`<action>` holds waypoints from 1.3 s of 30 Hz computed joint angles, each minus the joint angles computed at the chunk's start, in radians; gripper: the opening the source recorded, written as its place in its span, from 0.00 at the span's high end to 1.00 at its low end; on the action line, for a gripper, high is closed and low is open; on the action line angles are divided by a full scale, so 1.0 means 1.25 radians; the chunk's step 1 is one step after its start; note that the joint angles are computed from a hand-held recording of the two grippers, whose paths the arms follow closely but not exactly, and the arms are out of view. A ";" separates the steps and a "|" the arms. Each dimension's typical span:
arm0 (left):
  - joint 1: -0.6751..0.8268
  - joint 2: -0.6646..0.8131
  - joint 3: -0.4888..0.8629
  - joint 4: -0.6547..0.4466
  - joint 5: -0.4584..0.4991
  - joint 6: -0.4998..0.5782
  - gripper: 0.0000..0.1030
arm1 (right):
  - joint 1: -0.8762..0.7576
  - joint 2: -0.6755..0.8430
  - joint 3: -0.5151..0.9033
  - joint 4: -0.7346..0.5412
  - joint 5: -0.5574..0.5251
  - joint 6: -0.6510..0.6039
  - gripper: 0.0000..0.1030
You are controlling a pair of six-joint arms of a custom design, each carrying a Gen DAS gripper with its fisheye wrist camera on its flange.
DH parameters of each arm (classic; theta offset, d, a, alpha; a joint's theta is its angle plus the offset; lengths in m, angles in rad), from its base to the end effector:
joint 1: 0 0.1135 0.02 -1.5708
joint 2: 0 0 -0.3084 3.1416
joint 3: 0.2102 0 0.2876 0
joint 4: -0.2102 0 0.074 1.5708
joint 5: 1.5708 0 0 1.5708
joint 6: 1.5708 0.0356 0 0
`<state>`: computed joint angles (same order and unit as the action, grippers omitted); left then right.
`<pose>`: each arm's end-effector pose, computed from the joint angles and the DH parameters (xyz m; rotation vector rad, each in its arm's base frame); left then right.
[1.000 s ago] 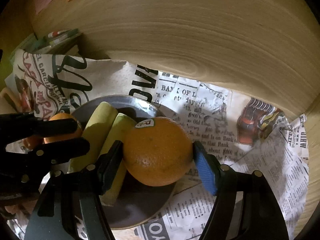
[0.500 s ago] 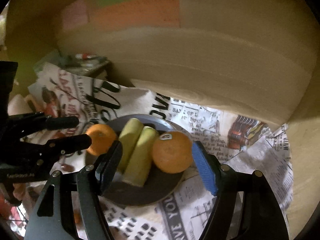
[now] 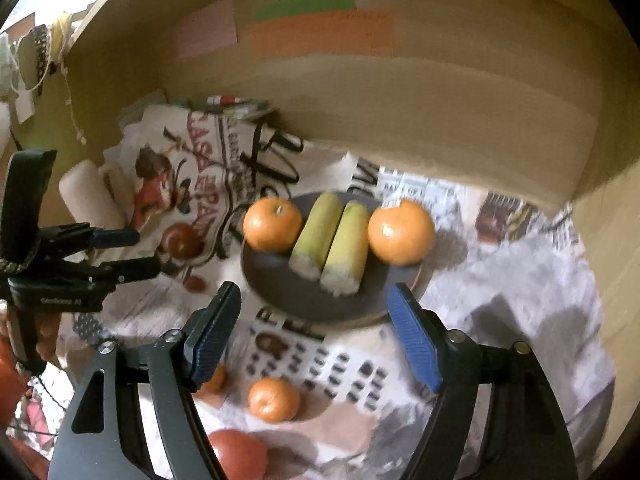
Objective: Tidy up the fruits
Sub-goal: 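Open both tools and lift them away from the plate, then grasp the tangerine with the right tool while the left tool grasps the red apple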
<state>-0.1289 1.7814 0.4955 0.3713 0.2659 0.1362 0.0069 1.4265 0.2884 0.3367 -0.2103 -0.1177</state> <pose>0.2836 -0.0462 0.0762 0.4373 2.4299 -0.3268 0.2237 0.0090 0.1103 -0.2471 2.3452 0.1954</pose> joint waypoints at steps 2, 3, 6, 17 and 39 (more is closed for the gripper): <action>0.027 0.021 -0.003 0.005 0.008 0.015 0.31 | 0.005 0.009 -0.012 0.004 0.001 0.011 0.29; 0.043 0.033 0.000 0.005 0.016 0.022 0.31 | 0.009 0.025 -0.017 0.011 0.005 0.020 0.29; 0.079 0.067 0.017 0.006 0.033 0.038 0.31 | 0.020 0.052 -0.040 0.040 0.022 0.046 0.29; 0.086 0.210 0.178 -0.066 0.057 0.047 0.31 | 0.096 0.139 -0.086 0.114 0.109 0.150 0.35; 0.062 0.275 0.273 -0.114 0.042 0.033 0.53 | 0.058 0.166 -0.046 0.077 0.055 0.136 0.65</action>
